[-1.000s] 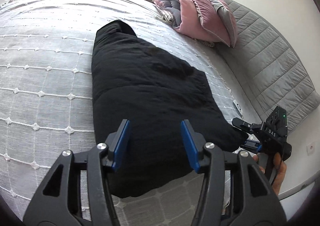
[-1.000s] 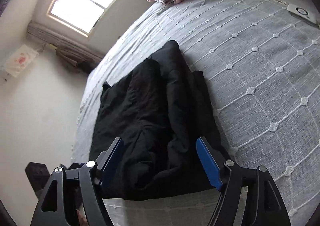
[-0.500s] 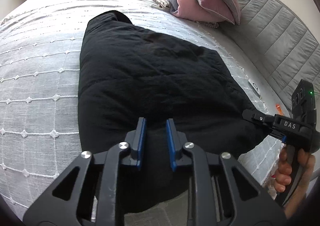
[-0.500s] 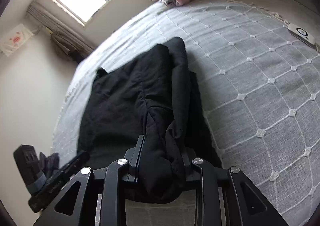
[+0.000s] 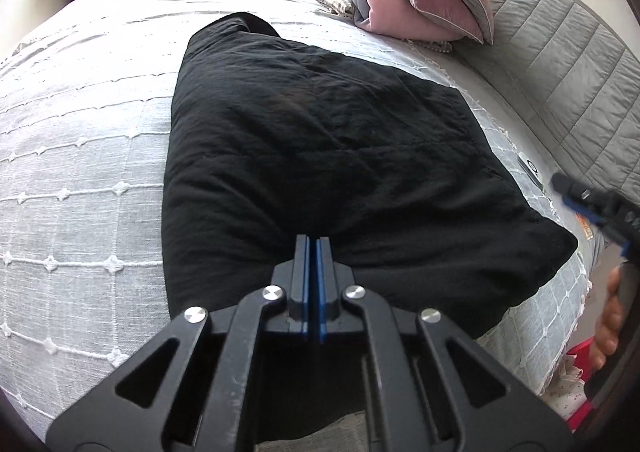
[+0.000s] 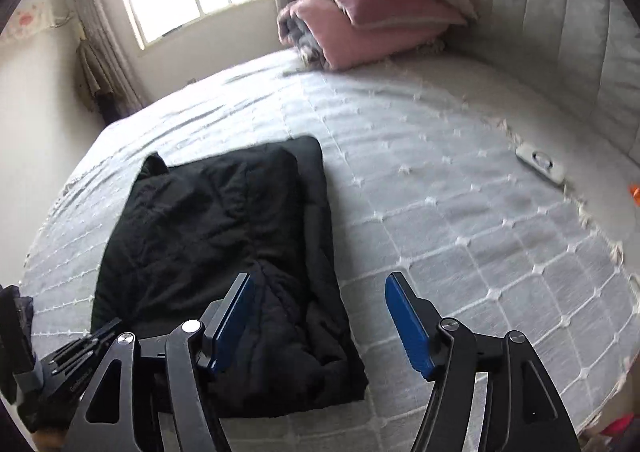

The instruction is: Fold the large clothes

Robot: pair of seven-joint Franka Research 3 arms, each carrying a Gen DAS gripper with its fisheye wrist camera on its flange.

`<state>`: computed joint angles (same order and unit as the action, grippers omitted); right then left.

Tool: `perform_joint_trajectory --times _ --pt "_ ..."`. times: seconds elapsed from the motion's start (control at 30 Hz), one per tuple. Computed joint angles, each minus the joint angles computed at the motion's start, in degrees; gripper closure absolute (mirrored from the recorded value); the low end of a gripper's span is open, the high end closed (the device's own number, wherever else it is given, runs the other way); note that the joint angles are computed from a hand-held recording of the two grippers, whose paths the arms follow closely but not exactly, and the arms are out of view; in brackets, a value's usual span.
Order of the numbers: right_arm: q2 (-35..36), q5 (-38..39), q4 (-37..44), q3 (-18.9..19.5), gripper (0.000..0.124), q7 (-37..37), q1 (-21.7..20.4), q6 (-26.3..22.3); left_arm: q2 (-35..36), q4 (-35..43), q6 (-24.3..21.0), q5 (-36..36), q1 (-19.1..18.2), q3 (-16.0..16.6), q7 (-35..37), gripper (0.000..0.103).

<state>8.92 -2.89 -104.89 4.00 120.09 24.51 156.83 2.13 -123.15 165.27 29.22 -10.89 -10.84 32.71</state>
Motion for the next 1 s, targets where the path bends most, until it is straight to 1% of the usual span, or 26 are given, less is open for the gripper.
perform_joint_trajectory --times 0.03,0.07,0.1,0.13,0.17,0.23,0.3,0.33,0.37,0.43,0.5,0.53,0.57,0.63,0.7,0.73,0.77,0.87,0.97,1.0 --pt "-0.6 1.2 -1.1 0.7 0.056 -2.3 -0.2 3.6 0.0 0.1 -0.3 1.0 -0.1 0.0 -0.8 0.097" --pt "-0.8 4.0 -1.7 1.9 0.066 -6.2 -0.8 6.0 0.0 0.4 -0.9 2.2 -0.3 0.0 -1.8 0.097" --pt "-0.7 6.3 -1.6 2.8 0.079 -9.6 -1.1 6.7 0.0 0.6 -1.5 3.0 -0.4 0.1 -2.5 0.097" --pt "-0.1 7.1 -0.5 3.1 0.106 -11.5 -0.8 5.2 0.0 0.8 -2.0 3.8 -0.6 0.0 -3.2 0.097" --pt "1.1 5.7 1.4 2.4 0.112 -10.6 0.1 2.1 0.0 1.0 -2.7 4.8 -0.7 0.0 -4.0 0.097" --pt "4.7 4.7 6.2 2.0 0.112 -10.7 1.1 -6.5 0.0 1.5 -3.9 6.9 -0.9 -0.1 -5.3 0.097" --pt "8.2 2.4 10.1 0.9 0.112 -9.8 2.4 -13.5 -0.3 1.4 -3.7 7.8 -0.9 -0.1 -5.5 0.097" --pt "8.7 2.1 10.3 0.8 0.112 -10.1 2.6 -13.7 -0.4 1.3 -3.7 7.8 -0.9 -0.2 -5.2 0.097" --pt "8.8 3.0 10.1 0.9 0.112 -10.6 2.3 -13.3 -0.7 1.1 -3.6 6.1 -0.7 -0.2 -3.7 0.097" --pt "8.6 5.9 9.3 1.2 0.112 -11.4 1.5 -12.7 -1.7 0.1 -2.3 -0.7 -0.2 -0.4 1.1 0.097" --pt "8.3 6.7 8.8 1.2 0.112 -12.3 1.4 -12.9 -2.5 0.2 -2.4 -10.8 0.2 -0.3 8.4 0.097" --pt "8.0 6.7 8.8 1.1 0.112 -12.2 1.6 -13.2 -2.6 0.9 -2.9 -14.3 0.4 -0.1 11.1 0.096" --pt "7.6 6.6 8.5 1.0 0.112 -12.0 1.7 -13.5 -2.5 1.8 -3.1 -15.6 0.8 0.2 12.4 0.096" --pt "7.8 5.7 9.1 0.7 0.111 -11.1 2.2 -14.1 -1.5 4.7 -4.5 -15.3 1.7 0.8 12.7 0.091" --pt "8.7 5.2 10.6 0.5 0.11 -10.6 2.4 -15.1 0.5 8.2 -6.0 -17.3 2.6 1.1 14.7 0.089" --pt "8.4 4.9 10.9 0.5 0.11 -9.9 2.7 -15.8 2.4 11.0 -7.0 -19.1 3.2 1.2 16.4 0.089" --pt "8.5 4.9 11.1 0.5 0.109 -9.7 2.7 -16.1 4.1 13.5 -8.3 -19.3 3.5 1.4 16.6 0.089" --pt "8.9 5.5 12.0 0.7 0.109 -9.7 2.5 -16.7 10.0 22.4 -12.7 -15.4 3.4 2.6 14.9 0.088" --pt "9.4 6.7 12.5 0.9 0.109 -10.7 2.0 -16.8 16.3 30.4 -15.3 -19.0 4.9 1.4 18.6 0.088" --pt "9.5 7.1 12.7 1.0 0.109 -11.1 1.8 -16.9 18.2 32.5 -16.2 -19.8 5.0 1.4 18.5 0.088"
